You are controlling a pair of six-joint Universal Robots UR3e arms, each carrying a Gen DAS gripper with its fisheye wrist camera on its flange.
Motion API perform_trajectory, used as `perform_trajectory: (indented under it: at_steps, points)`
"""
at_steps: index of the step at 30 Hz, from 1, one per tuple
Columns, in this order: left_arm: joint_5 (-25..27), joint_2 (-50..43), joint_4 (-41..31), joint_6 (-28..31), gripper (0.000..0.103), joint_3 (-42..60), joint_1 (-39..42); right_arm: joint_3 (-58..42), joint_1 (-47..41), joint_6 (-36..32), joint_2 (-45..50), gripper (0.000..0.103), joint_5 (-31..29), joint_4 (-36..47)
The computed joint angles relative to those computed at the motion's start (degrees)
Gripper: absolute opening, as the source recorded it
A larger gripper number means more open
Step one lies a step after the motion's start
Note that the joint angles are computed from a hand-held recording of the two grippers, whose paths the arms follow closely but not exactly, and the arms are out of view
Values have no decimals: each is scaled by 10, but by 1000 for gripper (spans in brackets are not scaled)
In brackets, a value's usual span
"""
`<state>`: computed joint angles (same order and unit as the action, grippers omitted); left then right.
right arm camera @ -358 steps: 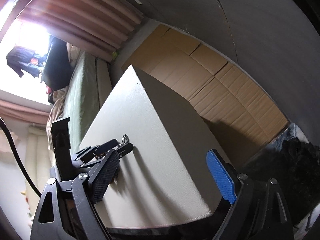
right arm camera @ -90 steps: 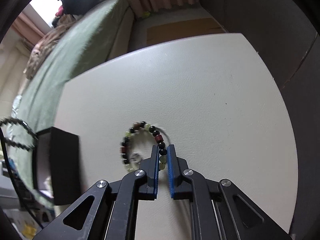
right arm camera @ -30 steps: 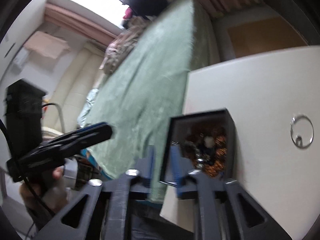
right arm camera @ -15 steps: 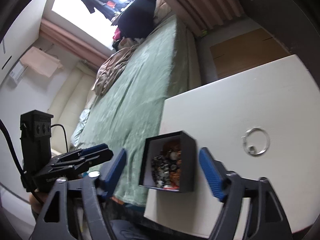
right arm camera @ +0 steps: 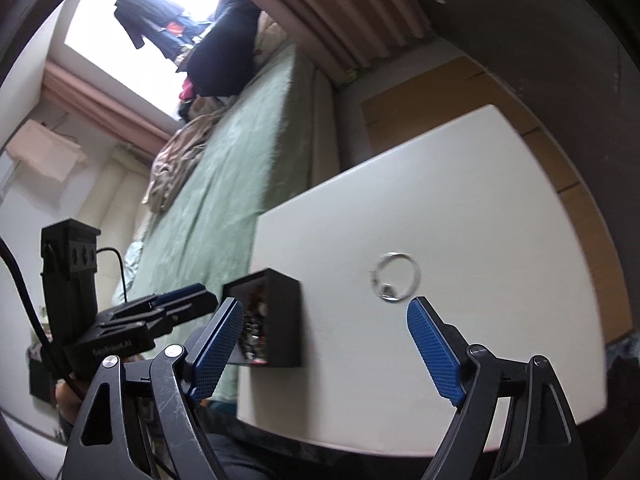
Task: Organize jewelry
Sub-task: 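Grasp the silver ring on the table with the left tool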
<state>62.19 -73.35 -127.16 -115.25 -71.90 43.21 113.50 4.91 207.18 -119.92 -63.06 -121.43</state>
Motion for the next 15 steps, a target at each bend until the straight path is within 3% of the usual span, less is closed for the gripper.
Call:
perform_trajectory:
  at_steps: [10, 15]
  points:
    - [55, -25, 203, -191, 53, -99, -193, 38, -185, -135, -145, 84, 59, 216]
    - [73, -63, 258, -262, 40, -118, -258, 46, -239, -183, -172, 84, 75, 275]
